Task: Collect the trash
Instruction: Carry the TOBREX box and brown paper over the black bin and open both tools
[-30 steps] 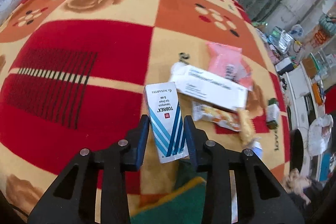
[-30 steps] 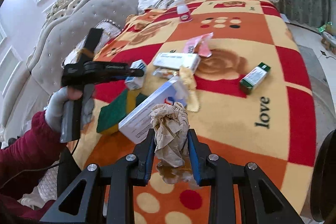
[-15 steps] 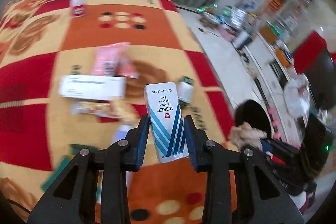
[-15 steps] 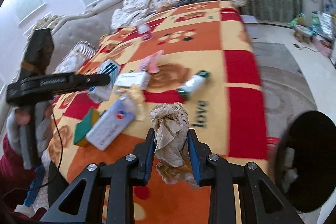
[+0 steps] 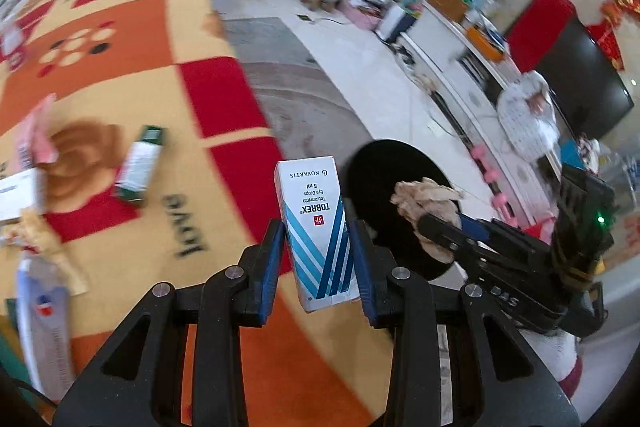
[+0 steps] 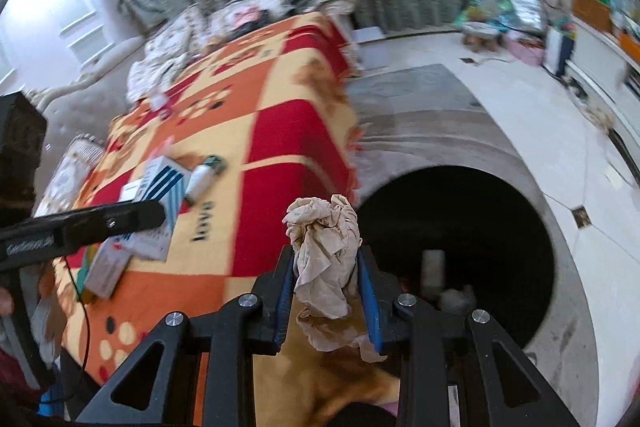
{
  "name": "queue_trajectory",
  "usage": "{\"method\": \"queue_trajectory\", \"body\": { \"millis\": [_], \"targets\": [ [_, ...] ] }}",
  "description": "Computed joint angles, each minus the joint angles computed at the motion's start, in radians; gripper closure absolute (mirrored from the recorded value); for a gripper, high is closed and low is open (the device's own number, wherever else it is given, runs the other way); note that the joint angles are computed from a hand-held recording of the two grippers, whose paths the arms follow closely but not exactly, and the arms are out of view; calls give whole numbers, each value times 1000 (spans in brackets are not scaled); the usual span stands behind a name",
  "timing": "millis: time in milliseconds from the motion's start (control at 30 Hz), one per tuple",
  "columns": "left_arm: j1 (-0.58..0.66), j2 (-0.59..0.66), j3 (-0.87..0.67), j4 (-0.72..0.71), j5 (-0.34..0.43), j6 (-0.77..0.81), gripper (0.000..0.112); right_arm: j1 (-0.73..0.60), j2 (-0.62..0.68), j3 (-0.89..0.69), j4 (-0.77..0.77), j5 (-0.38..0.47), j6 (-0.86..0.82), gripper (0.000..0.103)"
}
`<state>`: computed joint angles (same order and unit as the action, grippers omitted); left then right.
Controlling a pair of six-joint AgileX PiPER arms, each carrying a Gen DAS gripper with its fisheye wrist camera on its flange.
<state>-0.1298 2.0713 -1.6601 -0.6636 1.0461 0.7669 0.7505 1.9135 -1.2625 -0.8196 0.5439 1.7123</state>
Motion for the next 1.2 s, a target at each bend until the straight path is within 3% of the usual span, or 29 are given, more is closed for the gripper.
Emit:
{"method": "queue_trajectory", "body": {
  "millis": [367, 933, 1200],
  "targets": [
    [-134, 88, -40, -46, -22, -31, 80, -70, -82, 202, -86, -51, 181, 74],
    [-156, 121, -68, -60, -21, -32, 80, -80, -64, 192, -78, -45, 166, 73],
    [-155, 144, -92, -79, -6, -32, 79, -85, -83, 218, -103, -37, 207, 63]
  ]
}}
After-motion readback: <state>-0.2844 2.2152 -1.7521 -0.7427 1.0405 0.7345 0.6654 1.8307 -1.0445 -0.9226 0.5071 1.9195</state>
